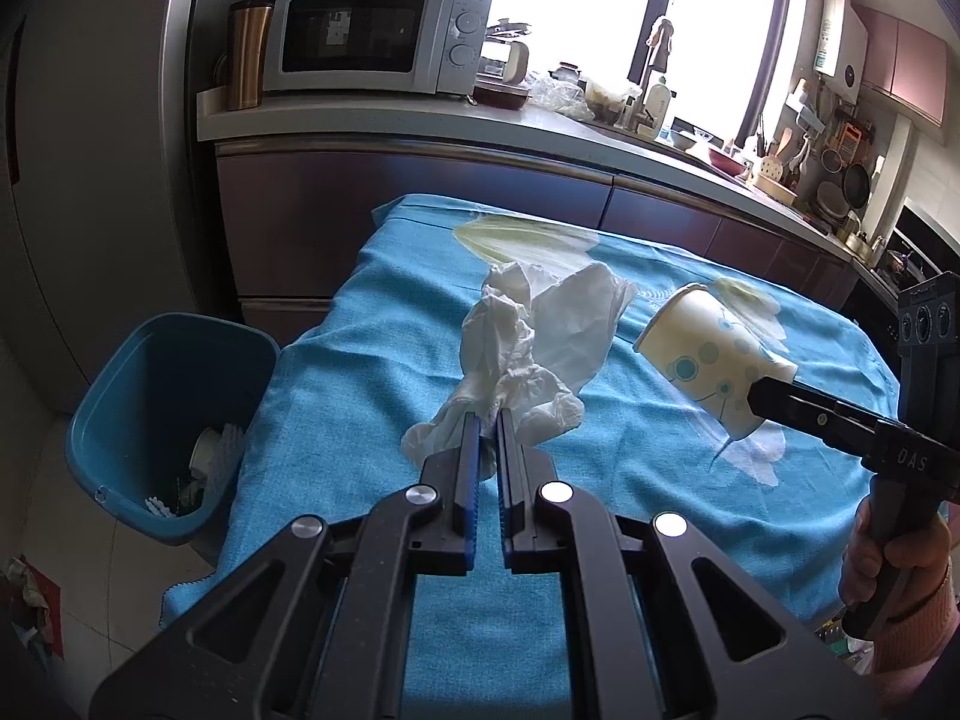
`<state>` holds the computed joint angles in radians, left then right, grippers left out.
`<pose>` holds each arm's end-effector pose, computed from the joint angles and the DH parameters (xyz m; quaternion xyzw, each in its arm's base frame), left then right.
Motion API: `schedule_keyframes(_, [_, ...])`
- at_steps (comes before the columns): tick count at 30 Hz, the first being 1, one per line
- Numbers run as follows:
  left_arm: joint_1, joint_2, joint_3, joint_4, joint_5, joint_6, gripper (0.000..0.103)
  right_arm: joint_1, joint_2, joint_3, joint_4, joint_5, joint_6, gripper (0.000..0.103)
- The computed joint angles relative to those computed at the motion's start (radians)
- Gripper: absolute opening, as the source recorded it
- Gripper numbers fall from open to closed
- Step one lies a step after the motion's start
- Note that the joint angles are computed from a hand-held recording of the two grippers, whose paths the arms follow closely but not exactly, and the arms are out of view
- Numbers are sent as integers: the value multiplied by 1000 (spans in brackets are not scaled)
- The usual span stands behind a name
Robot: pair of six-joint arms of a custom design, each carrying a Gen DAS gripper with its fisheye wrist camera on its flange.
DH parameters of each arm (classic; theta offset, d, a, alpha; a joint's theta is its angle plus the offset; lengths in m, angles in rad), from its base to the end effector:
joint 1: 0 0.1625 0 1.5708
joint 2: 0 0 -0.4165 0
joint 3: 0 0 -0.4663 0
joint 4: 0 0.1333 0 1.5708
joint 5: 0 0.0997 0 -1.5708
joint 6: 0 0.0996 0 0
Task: Collect trash
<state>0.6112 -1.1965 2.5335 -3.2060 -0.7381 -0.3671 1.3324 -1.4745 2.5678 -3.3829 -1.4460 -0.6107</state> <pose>-0.1886 -0.3849 0.0618 0.2066 0.8826 -0.3533 0.2315 0.0484 -0.4177 0.1542 0.1945 -0.9141 0.3439 0.0914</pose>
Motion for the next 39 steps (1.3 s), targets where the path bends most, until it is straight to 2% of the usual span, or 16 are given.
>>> schedule_keyframes(39, [17, -166, 93, 69, 105, -98, 6, 137, 178, -93, 36, -48, -15, 57])
